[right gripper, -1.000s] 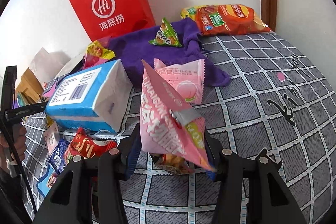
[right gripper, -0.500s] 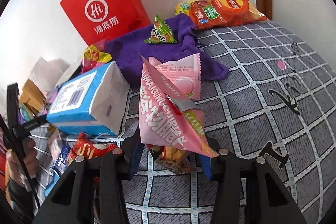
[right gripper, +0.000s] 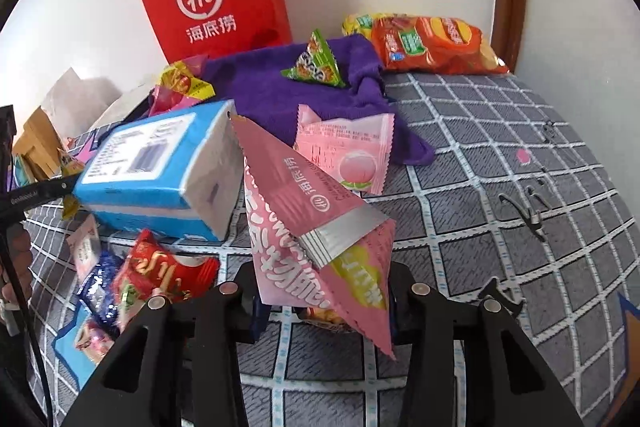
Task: Organize snacks
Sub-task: 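Carry the yellow chip bag and pink packet over the purple cloth with both tools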
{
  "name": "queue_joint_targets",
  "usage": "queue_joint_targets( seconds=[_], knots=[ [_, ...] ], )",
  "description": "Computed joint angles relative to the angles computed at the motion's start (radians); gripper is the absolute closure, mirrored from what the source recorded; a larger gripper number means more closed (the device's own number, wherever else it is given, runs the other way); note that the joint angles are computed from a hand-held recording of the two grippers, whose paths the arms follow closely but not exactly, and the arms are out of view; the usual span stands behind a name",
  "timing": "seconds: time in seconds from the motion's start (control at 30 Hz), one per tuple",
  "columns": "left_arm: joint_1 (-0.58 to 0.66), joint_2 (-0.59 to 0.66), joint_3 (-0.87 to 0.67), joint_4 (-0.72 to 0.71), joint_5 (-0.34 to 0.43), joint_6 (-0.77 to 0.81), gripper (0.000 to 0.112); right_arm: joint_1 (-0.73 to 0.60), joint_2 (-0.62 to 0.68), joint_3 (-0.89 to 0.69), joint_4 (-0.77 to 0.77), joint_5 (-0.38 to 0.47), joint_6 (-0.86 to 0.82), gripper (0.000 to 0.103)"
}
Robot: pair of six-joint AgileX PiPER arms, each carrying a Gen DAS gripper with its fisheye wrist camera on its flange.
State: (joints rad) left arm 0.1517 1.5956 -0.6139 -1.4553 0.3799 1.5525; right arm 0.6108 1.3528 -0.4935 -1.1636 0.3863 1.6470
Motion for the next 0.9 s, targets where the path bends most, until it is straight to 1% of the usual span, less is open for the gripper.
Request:
queue_joint_targets(
  seconds=[0.03,0.07,0.1,0.13,0.2,0.27,0.4,0.47,0.57,0.73,0.87,0.9],
  knots=[
    [0.003,-0.020,0.000,0.034,0.005,-0.030,0.059,0.012,-0.017,-0.005,0.026,0.020,-0.021,0.061],
    [0.009,-0.054,-0.003,0.091,0.018,-0.086,0.059,0.020,-0.042,-0.017,0.073,0.042,-0.066,0.061],
    [0.012,-0.071,-0.005,0.117,0.025,-0.114,0.059,0.021,-0.065,-0.032,0.123,0.056,-0.118,0.060],
    [0.020,-0.095,-0.013,0.160,0.046,-0.159,0.059,0.020,-0.094,-0.052,0.177,0.073,-0.179,0.060],
    [0.031,-0.130,-0.041,0.240,0.094,-0.246,0.059,0.025,-0.121,-0.099,0.230,0.109,-0.249,0.060],
    [0.030,-0.160,-0.085,0.309,0.142,-0.332,0.059,0.028,-0.131,-0.159,0.262,0.146,-0.307,0.060],
    [-0.007,-0.184,-0.168,0.416,0.174,-0.477,0.059,-0.002,-0.098,-0.309,0.334,0.180,-0.445,0.060],
    [-0.037,-0.184,-0.217,0.471,0.177,-0.554,0.059,-0.022,-0.064,-0.384,0.375,0.179,-0.517,0.060],
    [-0.077,-0.166,-0.285,0.531,0.172,-0.651,0.059,-0.042,-0.004,-0.479,0.409,0.173,-0.579,0.060],
    [-0.149,-0.090,-0.392,0.600,0.154,-0.763,0.059,-0.103,0.099,-0.593,0.494,0.103,-0.683,0.060],
    [-0.201,-0.025,-0.467,0.646,0.146,-0.830,0.059,-0.147,0.162,-0.638,0.598,0.043,-0.787,0.060],
    [-0.214,-0.008,-0.485,0.658,0.139,-0.848,0.059,-0.155,0.185,-0.654,0.607,0.039,-0.802,0.060]
  ],
)
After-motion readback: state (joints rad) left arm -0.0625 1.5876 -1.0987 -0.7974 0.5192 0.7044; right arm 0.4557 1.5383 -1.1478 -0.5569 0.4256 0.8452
